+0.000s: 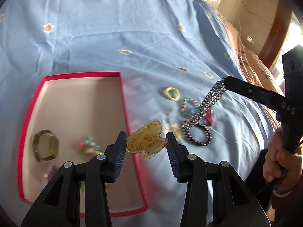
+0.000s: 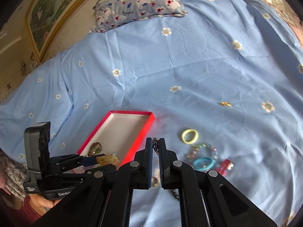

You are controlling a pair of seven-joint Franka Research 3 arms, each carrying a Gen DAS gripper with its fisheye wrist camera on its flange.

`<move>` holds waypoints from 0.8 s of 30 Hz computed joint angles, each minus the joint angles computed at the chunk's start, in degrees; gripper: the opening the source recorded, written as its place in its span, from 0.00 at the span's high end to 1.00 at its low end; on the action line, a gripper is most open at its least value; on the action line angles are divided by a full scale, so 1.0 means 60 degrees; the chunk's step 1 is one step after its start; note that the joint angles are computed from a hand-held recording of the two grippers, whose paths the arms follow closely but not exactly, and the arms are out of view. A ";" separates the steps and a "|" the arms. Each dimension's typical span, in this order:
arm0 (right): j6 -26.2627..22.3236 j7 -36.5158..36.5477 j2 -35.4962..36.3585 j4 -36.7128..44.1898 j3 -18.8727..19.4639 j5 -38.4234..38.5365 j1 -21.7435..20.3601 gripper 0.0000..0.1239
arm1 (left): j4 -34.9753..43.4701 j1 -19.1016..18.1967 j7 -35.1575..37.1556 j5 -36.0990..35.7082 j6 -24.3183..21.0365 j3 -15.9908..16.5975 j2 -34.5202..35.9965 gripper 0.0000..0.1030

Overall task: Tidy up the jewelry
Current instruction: 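Grasp the yellow butterfly clip with left tool while right tool lifts silver chain, then lower the butterfly clip and silver chain into the lid and open both tools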

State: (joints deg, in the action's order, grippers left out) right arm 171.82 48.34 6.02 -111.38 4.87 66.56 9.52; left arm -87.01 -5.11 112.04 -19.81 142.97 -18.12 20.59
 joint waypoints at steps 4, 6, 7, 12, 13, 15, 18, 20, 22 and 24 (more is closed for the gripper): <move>-0.0094 0.0022 0.0188 0.0376 0.0079 -0.0176 0.0062 0.96 | -0.0013 0.0126 -0.0111 -0.0002 0.0116 0.0112 -0.0019 0.60; -0.0144 0.0101 0.0323 0.0595 0.0130 -0.0373 0.0096 0.96 | 0.0007 0.0179 -0.0228 0.0050 0.0172 0.0182 -0.0003 0.60; -0.0176 0.0118 0.0389 0.0695 0.0164 -0.0422 0.0098 0.96 | 0.0037 0.0194 -0.0296 0.0094 0.0177 0.0206 0.0014 0.60; -0.0327 0.0120 0.0839 0.1342 0.0384 -0.0554 0.0051 0.96 | 0.0271 0.0298 -0.0626 0.0399 0.0205 0.0342 0.0181 0.60; -0.0393 0.0124 0.0942 0.1494 0.0426 -0.0580 0.0035 0.96 | 0.0370 0.0310 -0.0712 0.0501 0.0204 0.0384 0.0251 0.60; -0.0518 0.0105 0.1142 0.1782 0.0517 -0.0616 0.0003 0.96 | 0.0611 0.0350 -0.0860 0.0687 0.0167 0.0446 0.0428 0.60; -0.0752 0.0152 0.1497 0.2290 0.0647 -0.0752 -0.0031 0.96 | 0.1130 0.0385 -0.1160 0.1010 -0.0025 0.0534 0.0788 0.60; -0.0881 0.0196 0.1730 0.2616 0.0738 -0.0838 -0.0057 0.96 | 0.1599 0.0405 -0.1384 0.1252 -0.0217 0.0604 0.1118 0.60; -0.1067 0.0286 0.2030 0.3028 0.0826 -0.0969 -0.0080 0.96 | 0.2057 0.0391 -0.1628 0.1536 -0.0387 0.0687 0.1434 0.60; -0.1200 0.0430 0.2315 0.3399 0.0896 -0.1152 -0.0081 0.96 | 0.2683 0.0397 -0.1819 0.1757 -0.0659 0.0727 0.1853 0.60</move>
